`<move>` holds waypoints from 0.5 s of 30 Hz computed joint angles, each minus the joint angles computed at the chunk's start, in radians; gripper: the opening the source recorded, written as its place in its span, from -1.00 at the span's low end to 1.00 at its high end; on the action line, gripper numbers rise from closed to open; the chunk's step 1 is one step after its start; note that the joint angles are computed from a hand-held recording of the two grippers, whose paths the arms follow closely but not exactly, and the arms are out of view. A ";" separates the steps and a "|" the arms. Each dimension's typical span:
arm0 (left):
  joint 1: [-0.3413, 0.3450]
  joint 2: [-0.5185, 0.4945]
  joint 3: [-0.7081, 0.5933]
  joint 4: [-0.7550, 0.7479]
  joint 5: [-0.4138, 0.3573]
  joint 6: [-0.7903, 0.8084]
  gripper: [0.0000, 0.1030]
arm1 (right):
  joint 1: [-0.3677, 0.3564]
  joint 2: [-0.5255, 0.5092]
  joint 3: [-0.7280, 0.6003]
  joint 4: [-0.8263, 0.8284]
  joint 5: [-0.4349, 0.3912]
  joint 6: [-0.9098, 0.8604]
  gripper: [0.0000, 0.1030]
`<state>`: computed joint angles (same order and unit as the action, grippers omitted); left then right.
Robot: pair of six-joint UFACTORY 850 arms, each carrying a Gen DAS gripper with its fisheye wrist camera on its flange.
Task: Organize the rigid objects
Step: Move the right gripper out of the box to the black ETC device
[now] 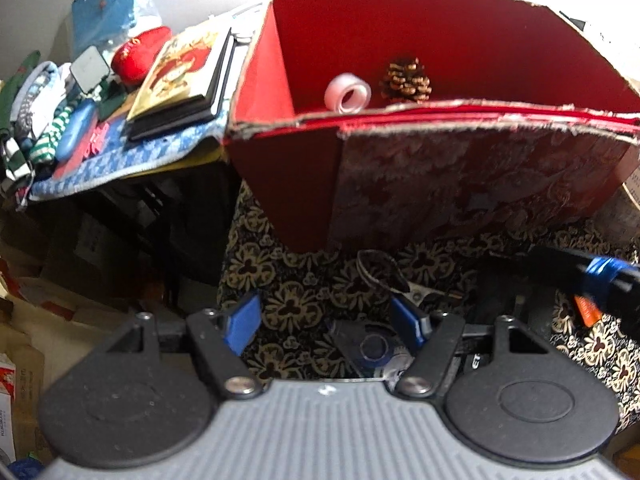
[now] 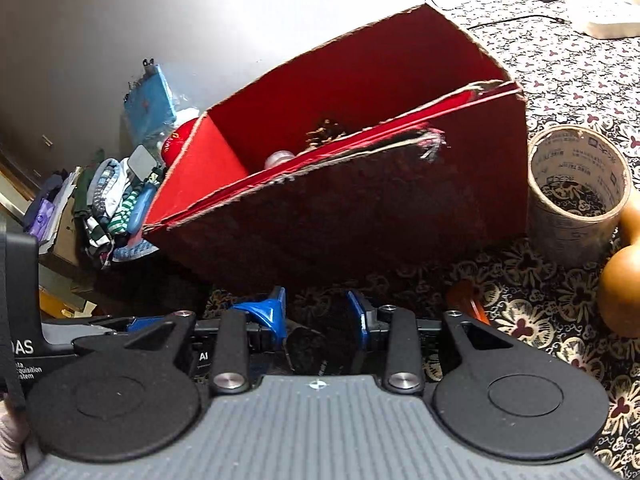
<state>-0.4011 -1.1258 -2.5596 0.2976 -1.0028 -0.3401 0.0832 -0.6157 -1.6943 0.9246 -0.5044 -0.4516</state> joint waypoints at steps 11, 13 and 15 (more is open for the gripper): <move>0.034 0.103 0.220 -0.145 0.124 0.105 0.38 | -0.042 -0.008 0.020 -0.032 -0.038 0.099 -0.67; 0.040 0.160 0.314 -0.249 0.208 0.211 0.38 | -0.054 -0.015 0.021 0.002 -0.071 0.091 -0.67; 0.039 0.195 0.374 -0.351 0.267 0.321 0.38 | -0.064 -0.027 0.014 0.025 -0.104 0.097 -0.67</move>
<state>-0.3618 -0.9309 -2.1860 -0.0536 -0.7358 -0.0189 0.0189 -0.6422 -1.6798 0.9497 -0.6082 -0.3545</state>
